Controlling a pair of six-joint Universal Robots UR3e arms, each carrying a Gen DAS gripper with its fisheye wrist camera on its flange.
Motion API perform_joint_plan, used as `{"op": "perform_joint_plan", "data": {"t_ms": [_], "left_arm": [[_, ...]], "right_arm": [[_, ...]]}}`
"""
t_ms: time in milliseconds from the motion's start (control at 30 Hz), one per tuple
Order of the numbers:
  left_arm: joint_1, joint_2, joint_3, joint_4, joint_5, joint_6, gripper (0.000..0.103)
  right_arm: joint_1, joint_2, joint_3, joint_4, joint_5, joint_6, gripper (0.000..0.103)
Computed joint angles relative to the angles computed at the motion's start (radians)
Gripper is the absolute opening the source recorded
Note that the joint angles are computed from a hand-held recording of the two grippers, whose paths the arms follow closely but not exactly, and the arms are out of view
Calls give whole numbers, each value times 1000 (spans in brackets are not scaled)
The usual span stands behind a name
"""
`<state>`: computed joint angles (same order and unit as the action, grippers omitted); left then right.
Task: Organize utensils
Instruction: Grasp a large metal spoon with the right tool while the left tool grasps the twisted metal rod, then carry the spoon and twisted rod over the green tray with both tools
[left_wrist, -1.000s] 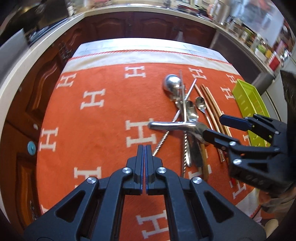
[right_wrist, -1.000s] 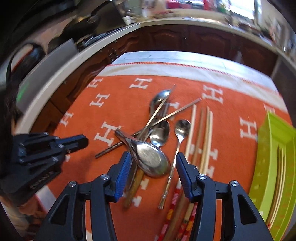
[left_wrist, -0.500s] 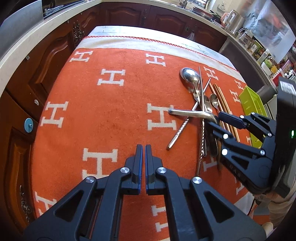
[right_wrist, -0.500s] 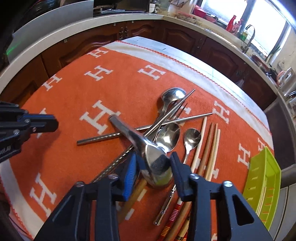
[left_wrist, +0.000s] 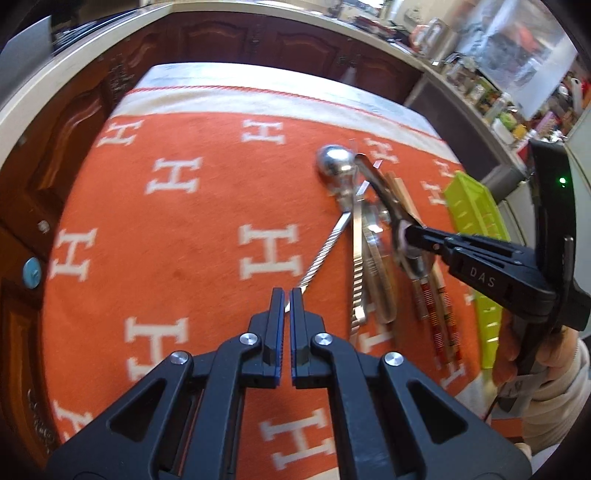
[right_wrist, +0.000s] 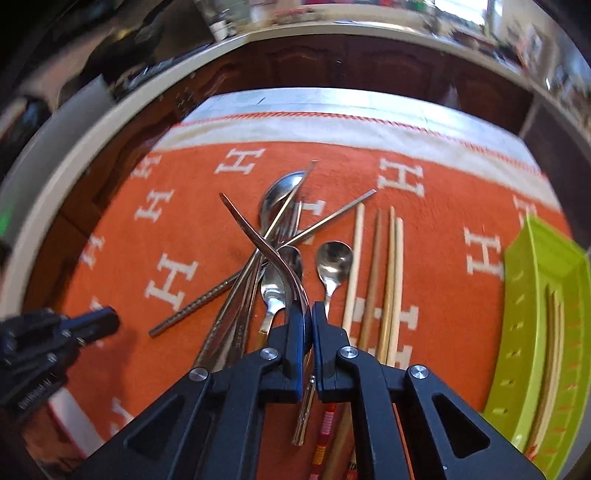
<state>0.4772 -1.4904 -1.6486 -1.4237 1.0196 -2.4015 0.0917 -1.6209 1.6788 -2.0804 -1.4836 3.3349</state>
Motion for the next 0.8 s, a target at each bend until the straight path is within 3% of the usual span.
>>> {"op": "perform_joint_plan", "data": {"t_ms": [267, 500, 600, 733, 800], "left_arm": [[-144, -110, 65, -14, -31, -39, 0], [-243, -153, 41, 146, 30, -164, 0], [-291, -170, 44, 202, 88, -219, 5], [-328, -166, 32, 259, 125, -258, 26], [-336, -158, 16, 297, 144, -267, 26]], "right_arm": [[-185, -230, 148, 57, 183, -12, 4], [-318, -376, 210, 152, 306, -105, 4], [-382, -427, 231, 199, 362, -156, 4], [-447, -472, 247, 251, 415, -214, 4], [-481, -498, 257, 279, 442, -240, 4]]}}
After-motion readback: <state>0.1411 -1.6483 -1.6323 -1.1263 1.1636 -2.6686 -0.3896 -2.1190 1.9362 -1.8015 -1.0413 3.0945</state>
